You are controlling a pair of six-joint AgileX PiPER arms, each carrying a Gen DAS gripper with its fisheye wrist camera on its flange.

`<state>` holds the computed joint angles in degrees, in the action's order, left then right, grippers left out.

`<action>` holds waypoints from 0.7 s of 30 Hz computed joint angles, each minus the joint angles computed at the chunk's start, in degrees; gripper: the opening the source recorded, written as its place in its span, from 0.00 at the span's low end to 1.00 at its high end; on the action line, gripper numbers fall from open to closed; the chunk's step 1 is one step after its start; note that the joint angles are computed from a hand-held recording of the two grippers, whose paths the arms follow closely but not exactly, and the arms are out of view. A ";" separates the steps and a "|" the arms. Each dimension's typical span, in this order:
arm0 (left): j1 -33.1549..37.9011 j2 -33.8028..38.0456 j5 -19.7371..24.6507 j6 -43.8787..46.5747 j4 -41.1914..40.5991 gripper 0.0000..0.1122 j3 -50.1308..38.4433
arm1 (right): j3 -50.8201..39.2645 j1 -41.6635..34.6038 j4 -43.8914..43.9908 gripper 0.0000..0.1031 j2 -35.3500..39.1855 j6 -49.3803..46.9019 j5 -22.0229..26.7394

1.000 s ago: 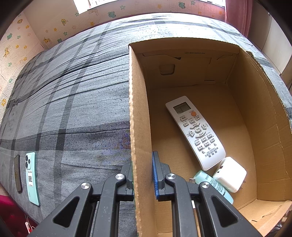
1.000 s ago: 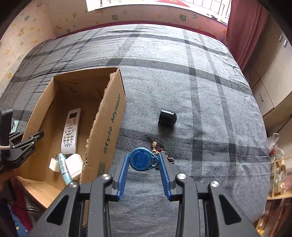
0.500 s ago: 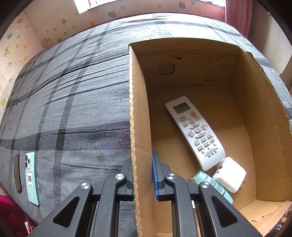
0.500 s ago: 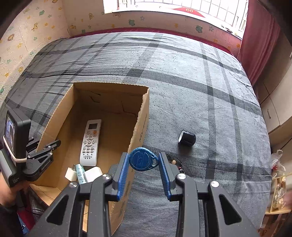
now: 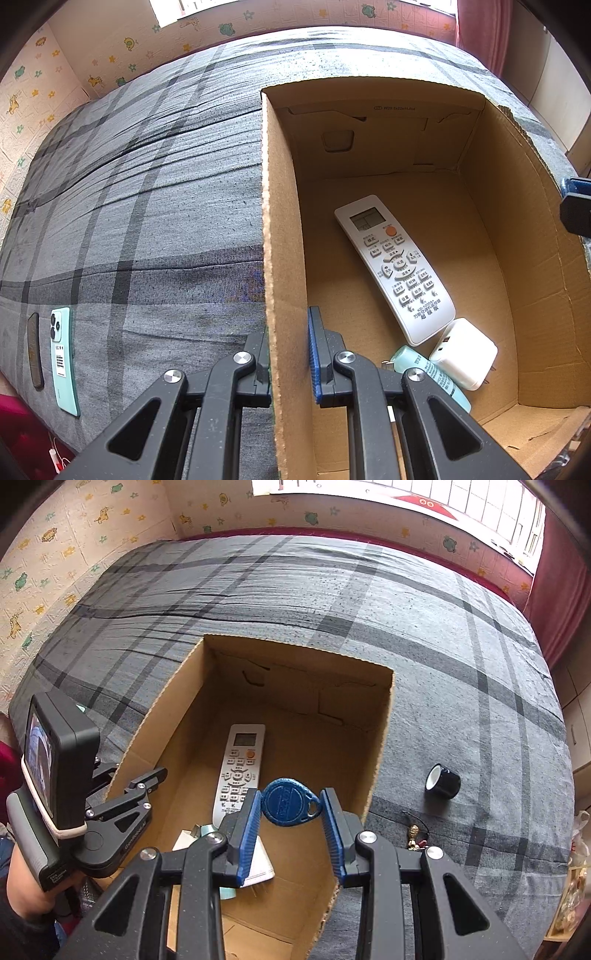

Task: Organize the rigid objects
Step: 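Carry the blue key fob into the box with the right gripper and release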

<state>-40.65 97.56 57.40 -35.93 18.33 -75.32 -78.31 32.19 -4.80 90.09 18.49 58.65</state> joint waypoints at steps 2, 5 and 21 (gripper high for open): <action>0.04 -0.01 -0.04 0.04 -0.03 0.13 0.02 | -0.40 1.00 -0.19 0.34 1.12 0.30 -0.18; 0.08 0.00 -0.03 0.05 -0.13 0.13 -0.07 | -0.57 1.75 0.47 0.34 2.53 0.30 -0.63; -0.11 0.11 0.18 0.00 0.02 0.13 -0.27 | -0.96 3.02 4.89 0.34 10.84 -0.76 -1.71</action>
<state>-40.76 97.66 57.58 -35.93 18.35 -75.59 -79.27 35.21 0.09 100.93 17.73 56.94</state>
